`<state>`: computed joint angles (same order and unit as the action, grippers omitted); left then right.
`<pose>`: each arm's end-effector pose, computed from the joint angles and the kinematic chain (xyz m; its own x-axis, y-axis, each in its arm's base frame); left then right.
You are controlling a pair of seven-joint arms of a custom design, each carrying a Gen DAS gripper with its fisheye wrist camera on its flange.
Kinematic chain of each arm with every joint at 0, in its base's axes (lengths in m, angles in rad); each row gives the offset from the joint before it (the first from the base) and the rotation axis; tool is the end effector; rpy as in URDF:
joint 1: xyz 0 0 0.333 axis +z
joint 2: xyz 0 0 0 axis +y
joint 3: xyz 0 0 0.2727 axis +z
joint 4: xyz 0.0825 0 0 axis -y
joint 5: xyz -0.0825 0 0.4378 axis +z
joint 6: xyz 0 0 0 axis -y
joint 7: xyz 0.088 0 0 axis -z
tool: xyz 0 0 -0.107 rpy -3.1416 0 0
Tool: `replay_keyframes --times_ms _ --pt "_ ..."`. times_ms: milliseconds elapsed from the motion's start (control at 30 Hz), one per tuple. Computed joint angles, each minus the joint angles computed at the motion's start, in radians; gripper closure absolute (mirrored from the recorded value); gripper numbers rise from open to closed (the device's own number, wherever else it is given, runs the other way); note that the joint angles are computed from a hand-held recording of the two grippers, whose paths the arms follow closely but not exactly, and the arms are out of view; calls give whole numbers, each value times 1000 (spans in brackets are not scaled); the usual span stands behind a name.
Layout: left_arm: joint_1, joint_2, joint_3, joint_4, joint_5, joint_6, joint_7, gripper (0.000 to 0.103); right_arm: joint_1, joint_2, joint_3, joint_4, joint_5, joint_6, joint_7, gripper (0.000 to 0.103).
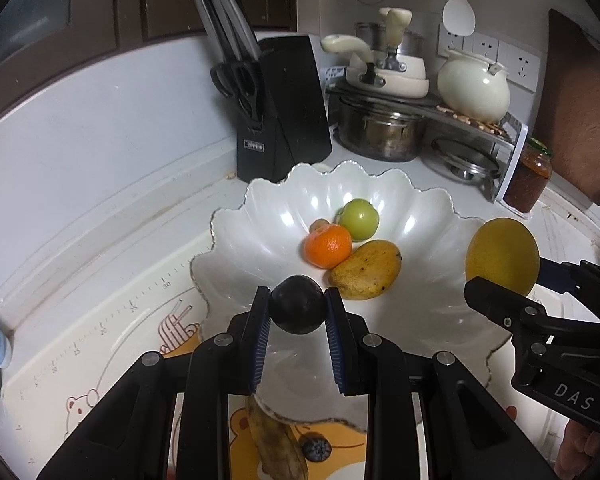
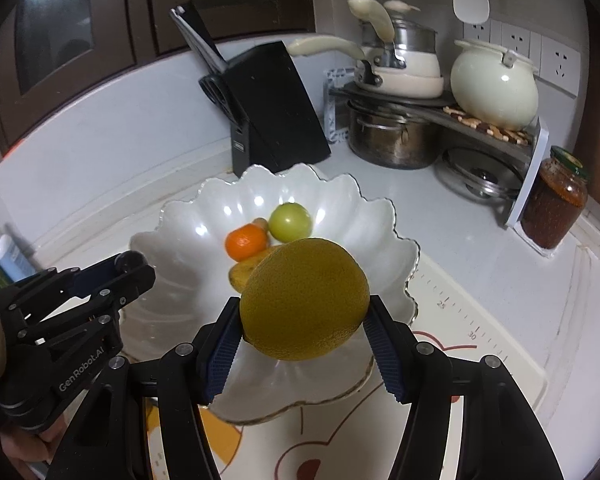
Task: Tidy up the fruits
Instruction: 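Carry the lemon and plum over the white bowl and open both grippers, then move both open grippers back toward the fruit left on the mat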
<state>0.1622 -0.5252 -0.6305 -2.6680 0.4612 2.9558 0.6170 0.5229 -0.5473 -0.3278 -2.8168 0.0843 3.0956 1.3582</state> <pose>0.4324 -0.2308 0.3737 0.0117 -0.9999 0.0008 -0.6758 -0.0085 -0.7371 0.4461 0.0956 0.3697 0.3254 -0.9424 -0.0780 -0.6676 -0.1705 -0.7247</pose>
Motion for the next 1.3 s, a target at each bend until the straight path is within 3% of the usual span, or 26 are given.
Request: replay_keyframes --times_ms 267,333,400,500,700,1300 --pt "-13 56 21 20 9 -14 10 73 -11 53 14 24 8 0 7 41" --pt "-15 51 23 18 18 -19 -1 47 -22 59 28 26 8 -6 15 40" --pt "0 33 5 13 40 -22 -31 40 -54 60 62 22 1 8 39 37" --pt "-30 22 35 2 32 -29 -22 38 -145 45 155 1 -46 42 110 23" --pt "-52 -58 40 -40 16 -57 -39 24 -302 -9 320 -42 -139 80 265 16" --pt "-211 -398 99 -254 -113 -213 5 24 -216 -246 294 -188 -288 63 440 16"
